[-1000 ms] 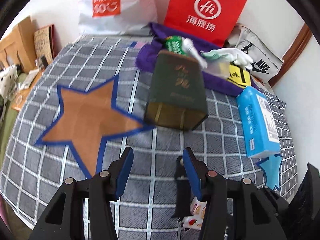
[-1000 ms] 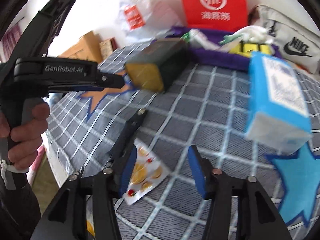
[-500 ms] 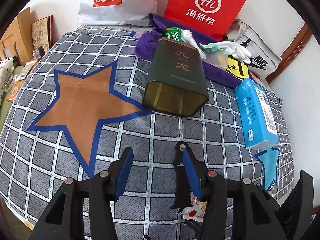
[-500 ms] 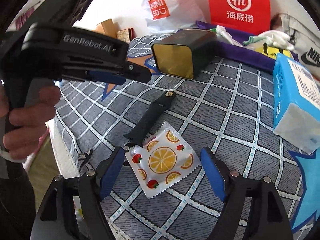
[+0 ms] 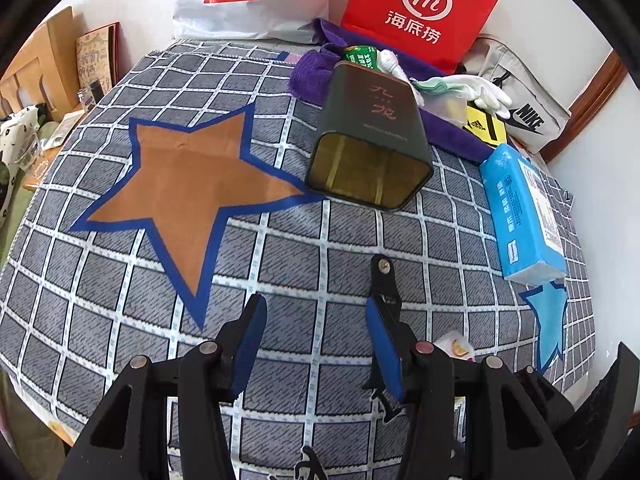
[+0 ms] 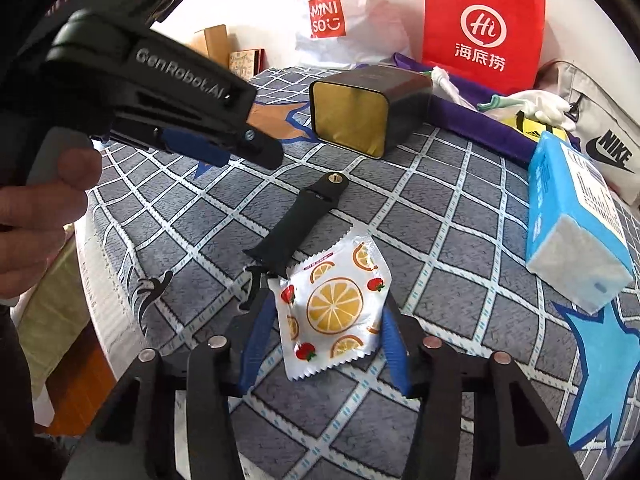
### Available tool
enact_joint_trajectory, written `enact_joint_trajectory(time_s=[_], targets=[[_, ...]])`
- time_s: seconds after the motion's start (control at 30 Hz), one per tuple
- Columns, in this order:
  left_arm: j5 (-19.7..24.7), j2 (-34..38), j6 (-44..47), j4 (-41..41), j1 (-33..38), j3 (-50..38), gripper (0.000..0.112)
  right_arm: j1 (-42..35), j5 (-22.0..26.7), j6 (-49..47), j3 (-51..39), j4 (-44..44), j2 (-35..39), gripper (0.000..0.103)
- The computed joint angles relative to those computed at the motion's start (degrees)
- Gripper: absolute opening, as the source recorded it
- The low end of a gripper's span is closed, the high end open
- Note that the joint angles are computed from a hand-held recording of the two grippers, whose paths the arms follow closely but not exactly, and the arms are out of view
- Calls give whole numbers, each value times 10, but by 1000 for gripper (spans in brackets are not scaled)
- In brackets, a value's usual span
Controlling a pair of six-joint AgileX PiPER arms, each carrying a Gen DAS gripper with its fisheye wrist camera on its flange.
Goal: Organize soft objects
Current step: 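Grasp the black strap with the left tool while the right tool grasps the snack packet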
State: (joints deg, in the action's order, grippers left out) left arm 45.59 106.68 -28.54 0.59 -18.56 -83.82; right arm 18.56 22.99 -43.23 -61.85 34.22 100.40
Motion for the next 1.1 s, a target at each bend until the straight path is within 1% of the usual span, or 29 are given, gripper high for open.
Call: enact_joint_trajectory(time_s=[0.03, 0.07, 0.13, 0.23, 0.27, 0.4, 0.53, 0.63, 0.7, 0.73, 0.77, 0.83, 0.9, 0.93, 0.97, 1.0, 1.03, 1.1], targets=[[-1, -3, -3, 2, -2, 4, 49, -7, 3, -3, 4, 7, -5, 41], [-1, -4, -2, 1, -3, 6, 49, -11, 8, 7, 1, 1, -3, 32], [-2, -6, 0, 0, -8, 10, 49, -40, 37, -17, -1, 41, -5, 29], [3, -3, -10, 12, -24, 7, 49, -65, 44, -48, 14, 77, -15, 24], [6, -1, -11, 15, -28, 5, 49, -69, 43, -53, 17, 83, -17, 20], [13, 8, -15, 20, -41, -2, 49, -97, 37, -57, 36, 96, -29, 18], [18, 20, -15, 22, -53, -14, 49, -127, 16, 2, 41, 49, -41, 17], [8, 29, 0, 9, -57, -17, 49, -162, 9, 40, 39, 19, -42, 18], [10, 41, 3, 10, -64, -26, 49, -186, 13, 37, 37, 29, -37, 26], [14, 47, -16, 36, -74, -31, 49, -197, 16, 22, 37, 45, -35, 34], [22, 53, -39, 75, -89, -39, 49, -204, 17, 12, 38, 55, -34, 39], [42, 68, -56, 120, -110, -58, 49, -228, 36, -36, 37, 106, -30, 42], [39, 73, -73, 143, -119, -59, 49, -239, 59, -60, 30, 139, -24, 52], [35, 73, -80, 151, -121, -58, 46, -243, 69, -72, 29, 157, -24, 61], [32, 73, -84, 159, -122, -57, 35, -246, 74, -82, 32, 168, -26, 67], [25, 71, -80, 158, -121, -53, 25, -242, 73, -83, 34, 171, -27, 70], [19, 71, -71, 149, -116, -52, 23, -237, 70, -80, 37, 166, -29, 73], [3, 61, -52, 136, -108, -37, 20, -217, 51, -57, 34, 138, -26, 74]])
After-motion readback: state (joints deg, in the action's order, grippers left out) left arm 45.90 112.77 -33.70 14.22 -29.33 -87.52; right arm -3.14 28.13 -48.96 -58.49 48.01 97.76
